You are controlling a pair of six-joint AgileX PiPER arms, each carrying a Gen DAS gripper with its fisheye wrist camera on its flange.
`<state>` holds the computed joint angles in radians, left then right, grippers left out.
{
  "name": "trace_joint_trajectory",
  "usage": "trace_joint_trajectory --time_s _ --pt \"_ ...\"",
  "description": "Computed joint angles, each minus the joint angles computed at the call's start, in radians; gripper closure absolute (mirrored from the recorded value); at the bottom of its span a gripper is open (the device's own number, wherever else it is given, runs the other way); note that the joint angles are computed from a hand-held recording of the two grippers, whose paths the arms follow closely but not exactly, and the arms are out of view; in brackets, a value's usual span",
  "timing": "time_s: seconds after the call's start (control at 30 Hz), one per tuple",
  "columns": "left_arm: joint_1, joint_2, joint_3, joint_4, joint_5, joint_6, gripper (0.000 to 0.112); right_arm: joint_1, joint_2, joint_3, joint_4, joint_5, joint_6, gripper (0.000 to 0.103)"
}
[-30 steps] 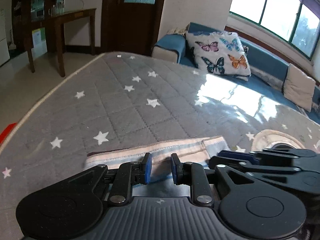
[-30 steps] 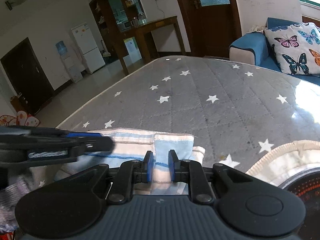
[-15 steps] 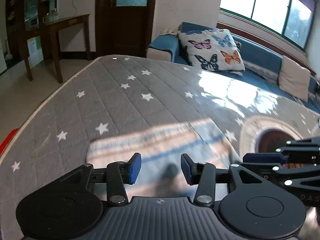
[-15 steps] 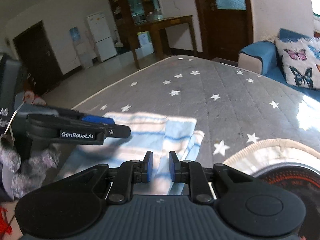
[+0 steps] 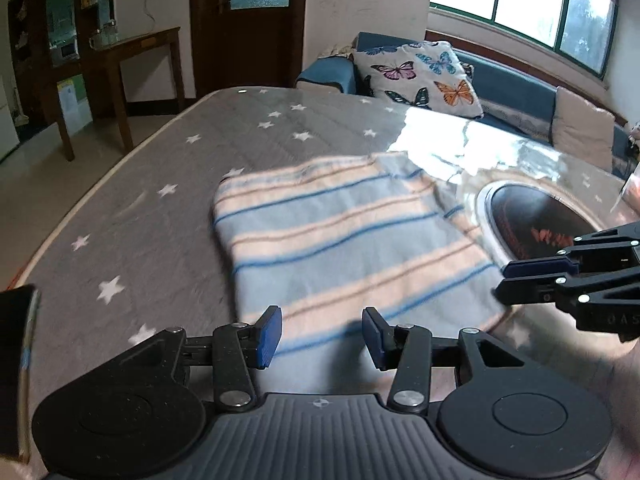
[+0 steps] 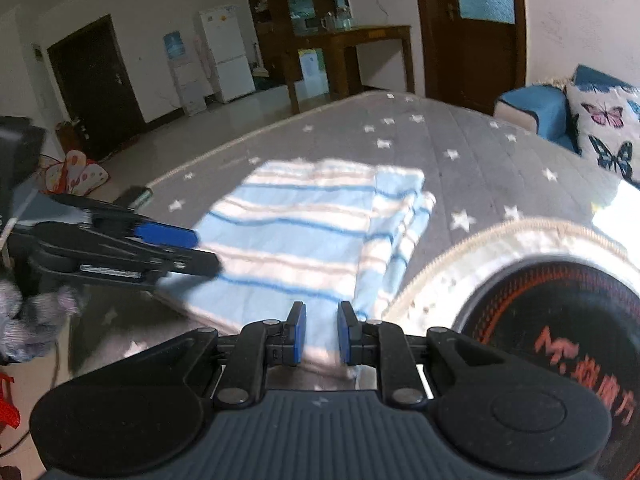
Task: Fold clothes
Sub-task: 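Lower the folded shirt onto the table and open the left gripper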
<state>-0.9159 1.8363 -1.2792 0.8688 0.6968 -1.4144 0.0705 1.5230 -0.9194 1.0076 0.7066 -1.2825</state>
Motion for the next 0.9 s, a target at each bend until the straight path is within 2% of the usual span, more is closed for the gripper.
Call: trace_joint_trajectory --time_s 0.1,0.2,0.23,0.37,0.43,0.53,0.63,0.67,0.77,0.9 --pt "-0.009 -0.017 0.035 -0.004 0.020 -0.028 0.065 0.000 -0.013 0.053 0.021 -0.038 -0.051 0.086" --pt "-0.010 -0.038 0.055 -0.001 0.031 -0.054 0.064 -0.009 -0.032 0.070 0.035 -0.038 -0.054 0.086" --pt "-0.012 -0.046 0.063 0.003 0.031 -0.067 0.060 -0.013 -0.042 0.076 0.042 -0.034 -0.053 0.085" --pt "-0.046 -0.063 0.084 0.028 0.059 -0.127 0.047 -0.018 -0.094 0.121 0.087 -0.047 -0.070 0.063" --pt "-0.063 -0.064 0.084 0.034 0.077 -0.147 0.038 -0.022 -0.112 0.143 0.107 -0.049 -0.080 0.061" --pt "-0.092 -0.069 0.092 0.052 0.104 -0.186 0.028 -0.022 -0.146 0.185 0.134 -0.068 -0.102 0.037" --pt "-0.116 -0.075 0.103 0.074 0.131 -0.228 0.019 -0.026 -0.179 0.228 0.161 -0.083 -0.132 0.031" --pt "-0.123 -0.079 0.108 0.079 0.136 -0.241 0.017 -0.029 -0.184 0.235 0.163 -0.083 -0.134 0.024" --pt "-0.140 -0.088 0.123 0.092 0.146 -0.276 0.011 -0.029 -0.212 0.268 0.178 -0.097 -0.150 0.021" --pt "-0.151 -0.106 0.149 0.100 0.136 -0.317 0.009 -0.021 -0.247 0.310 0.187 -0.117 -0.160 0.013"
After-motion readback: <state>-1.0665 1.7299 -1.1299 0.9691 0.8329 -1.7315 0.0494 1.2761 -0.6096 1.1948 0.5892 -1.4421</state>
